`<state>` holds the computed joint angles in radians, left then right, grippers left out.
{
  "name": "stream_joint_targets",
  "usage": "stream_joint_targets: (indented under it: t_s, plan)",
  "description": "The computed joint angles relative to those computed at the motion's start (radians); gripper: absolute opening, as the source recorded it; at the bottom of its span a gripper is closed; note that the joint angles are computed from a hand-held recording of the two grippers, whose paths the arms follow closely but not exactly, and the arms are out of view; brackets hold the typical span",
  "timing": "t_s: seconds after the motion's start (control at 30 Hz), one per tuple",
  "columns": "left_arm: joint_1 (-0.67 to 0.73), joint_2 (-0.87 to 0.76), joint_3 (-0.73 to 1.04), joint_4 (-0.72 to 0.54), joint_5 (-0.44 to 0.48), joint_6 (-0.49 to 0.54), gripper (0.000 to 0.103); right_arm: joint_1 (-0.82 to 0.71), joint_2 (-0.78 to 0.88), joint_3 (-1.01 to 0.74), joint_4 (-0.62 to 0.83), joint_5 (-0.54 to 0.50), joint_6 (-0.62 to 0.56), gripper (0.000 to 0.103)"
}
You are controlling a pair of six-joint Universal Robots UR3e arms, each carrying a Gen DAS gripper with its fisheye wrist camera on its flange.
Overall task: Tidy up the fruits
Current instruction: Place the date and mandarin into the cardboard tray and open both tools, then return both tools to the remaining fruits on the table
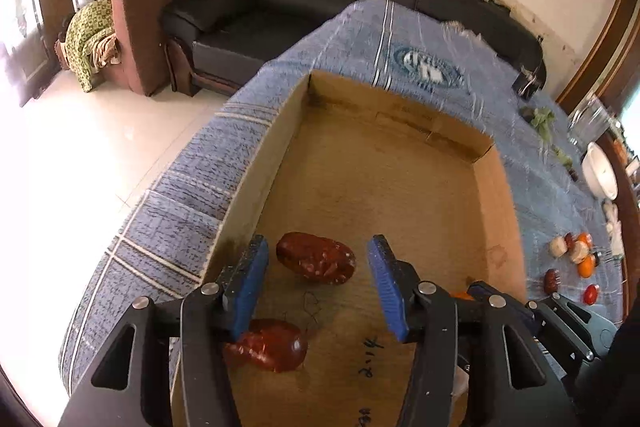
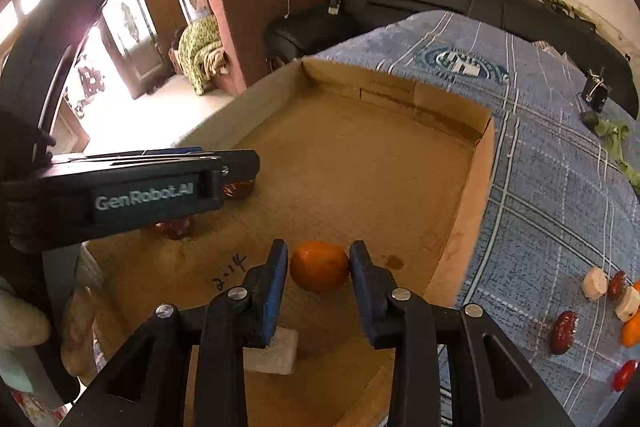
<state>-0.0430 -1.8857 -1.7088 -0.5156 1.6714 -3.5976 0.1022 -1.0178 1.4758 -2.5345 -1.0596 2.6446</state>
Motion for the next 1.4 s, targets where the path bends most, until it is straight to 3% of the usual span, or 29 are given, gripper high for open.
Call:
stream_joint_targets:
  t_s: [0.07,0.2,0.27,0.33,0.43,0.5,0.57,0.63,0.73,0.83,0.9,1.0,1.07,1.33,1.4]
  plan:
    - [-0.015,0.040,-0.027,0.024,0.024,-0.023,0.054,-0.027,-0.036,0.035,-0.011,0.039,-0.002,0.044]
    - [-0.080,0.114,-0.064,0.077,0.111,-0.064,0.058,-0.099,-0.145,0.157,-0.077,0.104,-0.007,0.066]
    - [-0.139,0.133,-0.065,0.112,0.181,-0.087,0.062,-0.153,-0.210,0.229,-0.109,0.136,-0.026,0.071]
    - [-0.204,0.139,-0.056,0.148,0.260,-0.105,0.067,-0.223,-0.284,0.306,-0.133,0.166,-0.049,0.082]
    - [-0.339,0.108,-0.004,0.215,0.444,-0.114,0.074,-0.346,-0.374,0.391,-0.161,0.218,-0.098,0.086]
    - [-0.419,0.069,0.058,0.243,0.548,-0.102,0.093,-0.435,-0.444,0.442,-0.188,0.245,-0.132,0.092]
    - [-0.487,0.025,0.126,0.281,0.608,-0.078,0.099,-0.565,-0.524,0.484,-0.188,0.314,-0.170,0.101]
    - [-0.519,-0.008,0.188,0.312,0.586,-0.045,0.100,-0.710,-0.586,0.494,-0.126,0.427,-0.219,0.103]
    - [-0.541,-0.060,0.288,0.286,0.520,-0.046,0.100,-0.847,-0.605,0.453,-0.023,0.510,-0.263,0.103]
    - [-0.546,-0.140,0.403,0.225,0.439,-0.054,0.100,-0.902,-0.528,0.348,0.045,0.459,-0.209,0.103]
    - [-0.545,-0.195,0.468,0.180,0.393,-0.055,0.100,-0.893,-0.436,0.248,0.094,0.346,-0.146,0.103]
    - [-0.539,-0.268,0.538,0.126,0.338,-0.045,0.100,-0.882,-0.343,0.168,0.195,0.280,-0.167,0.102]
    - [-0.535,-0.345,0.634,0.055,0.318,-0.040,0.100,-0.869,-0.306,0.187,0.169,0.237,-0.174,0.098]
    - [-0.472,-0.630,1.013,-0.202,0.182,-0.067,0.100,-0.750,-0.114,0.137,0.053,0.130,-0.120,0.062]
    - [-0.467,-0.743,1.188,-0.285,0.159,-0.054,0.097,-0.732,-0.077,0.112,0.062,0.118,-0.118,0.056]
